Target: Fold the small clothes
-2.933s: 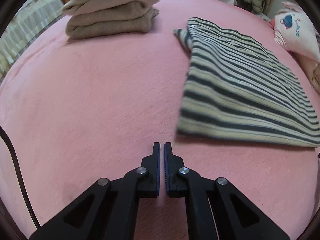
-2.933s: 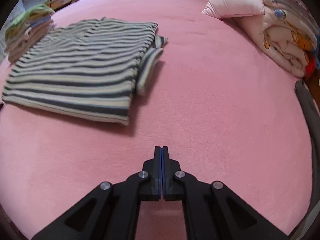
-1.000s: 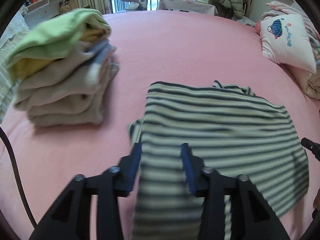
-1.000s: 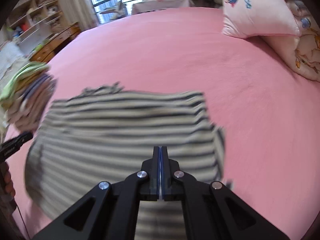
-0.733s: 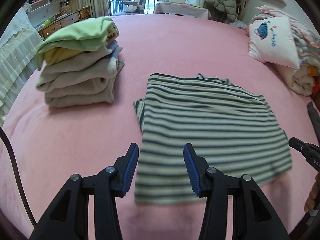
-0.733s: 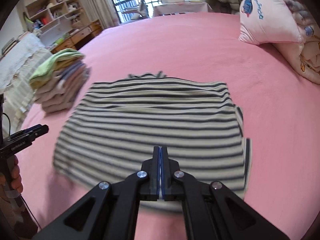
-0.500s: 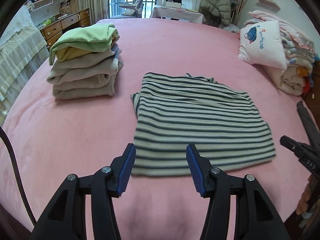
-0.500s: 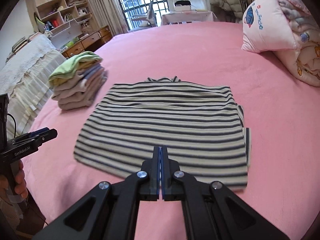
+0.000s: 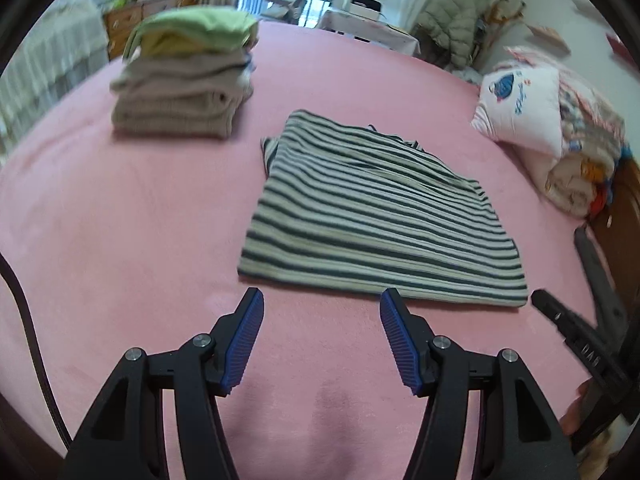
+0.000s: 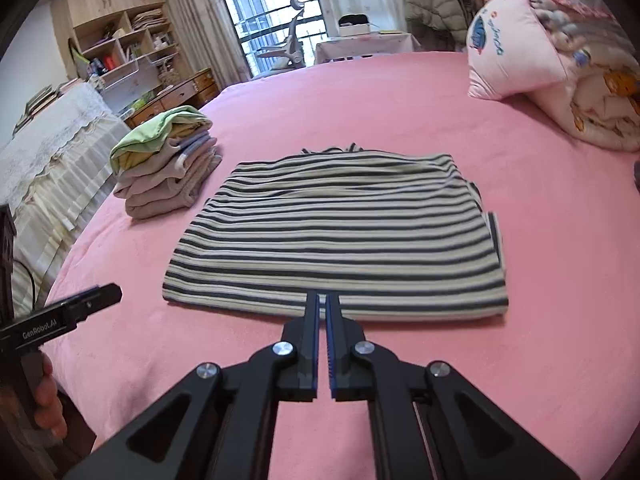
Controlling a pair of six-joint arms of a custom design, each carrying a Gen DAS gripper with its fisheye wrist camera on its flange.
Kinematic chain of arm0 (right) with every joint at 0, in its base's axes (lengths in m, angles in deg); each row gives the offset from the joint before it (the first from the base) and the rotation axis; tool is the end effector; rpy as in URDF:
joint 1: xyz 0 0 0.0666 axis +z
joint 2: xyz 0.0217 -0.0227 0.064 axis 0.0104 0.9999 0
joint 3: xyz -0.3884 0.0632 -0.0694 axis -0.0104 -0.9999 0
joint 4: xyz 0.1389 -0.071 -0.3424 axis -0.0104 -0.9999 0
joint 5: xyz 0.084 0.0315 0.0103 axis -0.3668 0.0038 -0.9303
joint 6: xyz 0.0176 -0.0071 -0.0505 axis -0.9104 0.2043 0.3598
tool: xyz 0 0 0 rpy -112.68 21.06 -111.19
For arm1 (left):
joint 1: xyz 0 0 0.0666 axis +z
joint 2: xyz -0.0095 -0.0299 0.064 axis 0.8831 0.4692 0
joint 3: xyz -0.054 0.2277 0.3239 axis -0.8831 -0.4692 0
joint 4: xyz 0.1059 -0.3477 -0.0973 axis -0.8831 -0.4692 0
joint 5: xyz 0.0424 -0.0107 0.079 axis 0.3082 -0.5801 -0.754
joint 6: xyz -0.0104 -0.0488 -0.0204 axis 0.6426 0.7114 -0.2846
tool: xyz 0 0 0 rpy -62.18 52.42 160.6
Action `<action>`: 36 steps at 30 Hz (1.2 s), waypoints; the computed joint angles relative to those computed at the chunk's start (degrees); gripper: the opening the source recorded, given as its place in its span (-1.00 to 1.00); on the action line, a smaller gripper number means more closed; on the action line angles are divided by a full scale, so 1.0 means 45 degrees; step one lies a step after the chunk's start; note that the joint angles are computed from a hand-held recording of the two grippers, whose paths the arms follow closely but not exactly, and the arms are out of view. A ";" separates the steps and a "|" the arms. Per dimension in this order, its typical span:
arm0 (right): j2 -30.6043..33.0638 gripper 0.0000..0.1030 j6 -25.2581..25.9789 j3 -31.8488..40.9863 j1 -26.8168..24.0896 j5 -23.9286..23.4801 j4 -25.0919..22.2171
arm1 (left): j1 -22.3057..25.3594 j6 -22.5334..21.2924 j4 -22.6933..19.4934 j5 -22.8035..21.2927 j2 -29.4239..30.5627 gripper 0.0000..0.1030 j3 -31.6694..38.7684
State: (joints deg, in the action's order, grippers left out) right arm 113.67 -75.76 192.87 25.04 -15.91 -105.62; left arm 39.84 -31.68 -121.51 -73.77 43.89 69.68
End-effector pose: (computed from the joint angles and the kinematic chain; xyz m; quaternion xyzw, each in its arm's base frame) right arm 0.5000 0.2299 0.5063 -0.1091 0.9263 0.1506 0.3276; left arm 0.4741 -0.1875 0.4995 -0.1775 0.9332 -0.0909 0.2990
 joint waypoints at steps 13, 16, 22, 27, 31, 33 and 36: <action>0.0275 -0.37 -0.0217 -0.1480 0.0411 0.0411 0.2342 | 0.1152 0.3517 0.4839 0.3261 -0.0025 0.13 -0.3684; 0.0526 -0.37 0.0138 -0.1417 0.0594 0.0522 0.2424 | 0.1231 0.3969 0.5522 0.3537 0.0260 0.12 -0.3942; 0.1063 -0.37 0.0402 -0.1100 0.0694 0.0645 0.2405 | 0.1347 0.4220 0.6566 0.3456 0.0742 0.12 -0.3864; 0.1645 -0.37 0.0365 -0.0480 0.0658 0.0631 0.2273 | 0.1542 0.4515 0.7242 0.3488 0.1284 0.12 -0.3555; 0.2076 -0.37 0.0243 0.0126 0.0657 0.0445 0.2105 | 0.1618 0.4673 0.7691 0.3379 0.1564 0.13 -0.3411; 0.2420 -0.38 0.0223 0.0665 0.0684 0.0293 0.1717 | 0.1647 0.4690 0.7890 0.3347 0.1681 0.13 -0.3346; 0.2997 -0.38 0.0183 0.1607 0.0722 0.0005 0.1189 | 0.1687 0.4820 0.8254 0.3286 0.1800 0.13 -0.3304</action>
